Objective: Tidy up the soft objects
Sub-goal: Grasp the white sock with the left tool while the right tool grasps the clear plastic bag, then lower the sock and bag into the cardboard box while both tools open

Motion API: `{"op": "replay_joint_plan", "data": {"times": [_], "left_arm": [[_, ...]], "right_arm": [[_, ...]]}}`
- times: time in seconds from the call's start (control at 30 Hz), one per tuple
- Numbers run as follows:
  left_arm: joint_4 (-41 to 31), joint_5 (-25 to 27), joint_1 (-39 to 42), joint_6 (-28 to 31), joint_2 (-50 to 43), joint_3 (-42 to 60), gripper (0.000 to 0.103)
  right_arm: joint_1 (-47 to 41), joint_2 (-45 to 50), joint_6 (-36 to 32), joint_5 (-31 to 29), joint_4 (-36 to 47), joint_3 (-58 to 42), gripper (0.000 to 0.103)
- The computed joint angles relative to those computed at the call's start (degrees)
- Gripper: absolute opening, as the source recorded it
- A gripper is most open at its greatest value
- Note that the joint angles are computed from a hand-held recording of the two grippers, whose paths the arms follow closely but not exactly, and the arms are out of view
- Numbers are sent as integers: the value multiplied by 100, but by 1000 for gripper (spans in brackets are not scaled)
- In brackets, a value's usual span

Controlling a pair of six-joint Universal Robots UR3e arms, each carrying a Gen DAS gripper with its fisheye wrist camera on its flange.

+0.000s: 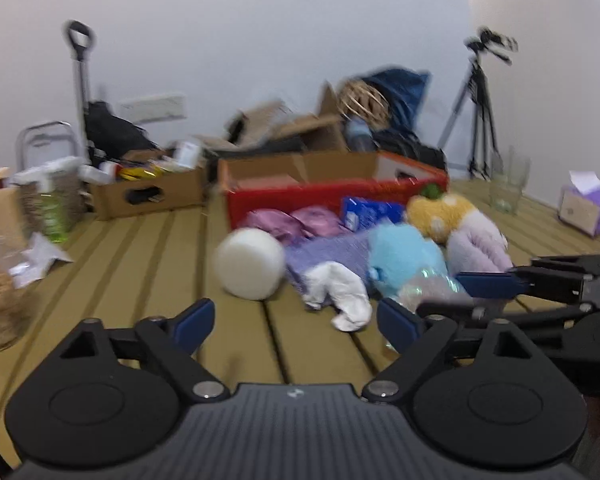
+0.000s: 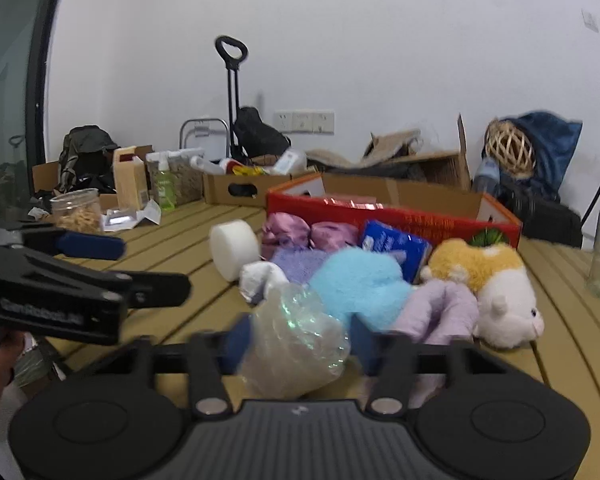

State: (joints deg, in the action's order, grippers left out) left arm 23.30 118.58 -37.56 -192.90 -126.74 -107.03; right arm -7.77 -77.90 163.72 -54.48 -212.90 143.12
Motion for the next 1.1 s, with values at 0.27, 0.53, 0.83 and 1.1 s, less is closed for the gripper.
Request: {"op": "replay_joint_plan", "data": {"times": [0.27, 0.53, 0.83, 1.1], "left_arm": [[-1334, -513, 241, 304, -1019, 1968, 59], [-1326, -557, 225, -129, -684, 1474, 17], [-672, -361, 294, 109, -299, 1210, 15], [-2885, -2214, 1434, 114, -752, 3963, 15]], "right_arm": [[-1252, -91, 88, 1136, 134, 377, 18], [-1364, -132, -109, 1362, 349, 358, 16], [-1452, -730, 137, 2005, 1350, -117, 13], [-917, 530, 481, 1467, 1955, -3285, 14]]}}
